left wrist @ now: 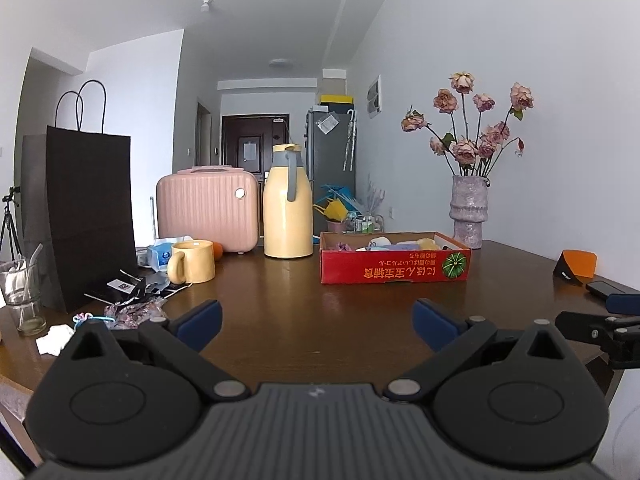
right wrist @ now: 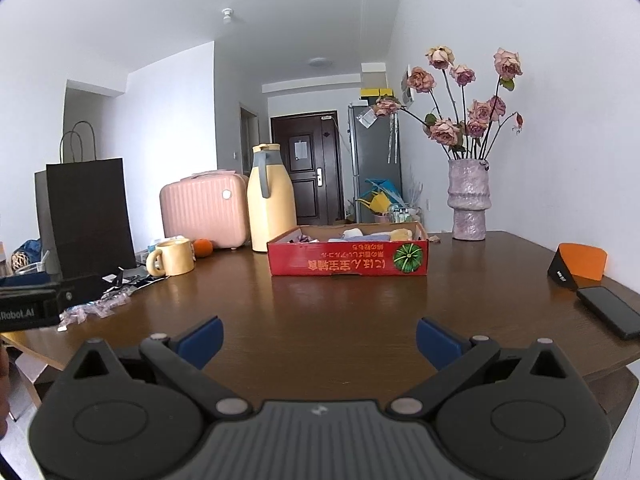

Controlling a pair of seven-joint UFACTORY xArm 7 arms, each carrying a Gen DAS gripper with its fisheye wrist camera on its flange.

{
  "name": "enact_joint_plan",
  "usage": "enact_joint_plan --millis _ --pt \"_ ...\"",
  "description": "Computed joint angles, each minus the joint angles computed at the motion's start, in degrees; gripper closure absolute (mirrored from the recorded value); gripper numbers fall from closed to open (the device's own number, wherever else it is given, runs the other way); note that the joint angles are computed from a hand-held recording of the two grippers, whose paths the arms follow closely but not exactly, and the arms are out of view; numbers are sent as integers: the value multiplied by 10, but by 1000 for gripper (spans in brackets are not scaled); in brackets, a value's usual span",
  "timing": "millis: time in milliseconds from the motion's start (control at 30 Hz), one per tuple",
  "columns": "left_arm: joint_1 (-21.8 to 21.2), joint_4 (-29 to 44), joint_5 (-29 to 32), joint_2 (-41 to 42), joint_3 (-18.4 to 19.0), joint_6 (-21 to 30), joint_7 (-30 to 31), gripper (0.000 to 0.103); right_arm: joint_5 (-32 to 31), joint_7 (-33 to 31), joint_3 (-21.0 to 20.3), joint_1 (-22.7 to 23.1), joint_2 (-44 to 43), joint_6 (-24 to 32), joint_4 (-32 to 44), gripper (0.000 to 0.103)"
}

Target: Organize soft objects

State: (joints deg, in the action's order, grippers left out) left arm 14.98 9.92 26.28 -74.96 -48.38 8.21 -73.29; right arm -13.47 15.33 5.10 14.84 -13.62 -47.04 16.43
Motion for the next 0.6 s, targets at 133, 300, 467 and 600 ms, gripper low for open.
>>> enact_joint_plan --millis 133,300,467,600 --pt "-1 -1 2 -4 -2 -1 0 0 -4 -5 1 -1 1 -5 0 0" --pt "3 -3 2 -8 -3 -3 -1 0 20 -18 9 -1 3 -8 -2 0" --pt "0 -3 2 -8 -3 -1 -1 0 31 -29 12 0 7 -12 -2 0" --pt "2 -3 3 -6 -3 -5 0 0 25 -30 9 1 10 -15 -1 0"
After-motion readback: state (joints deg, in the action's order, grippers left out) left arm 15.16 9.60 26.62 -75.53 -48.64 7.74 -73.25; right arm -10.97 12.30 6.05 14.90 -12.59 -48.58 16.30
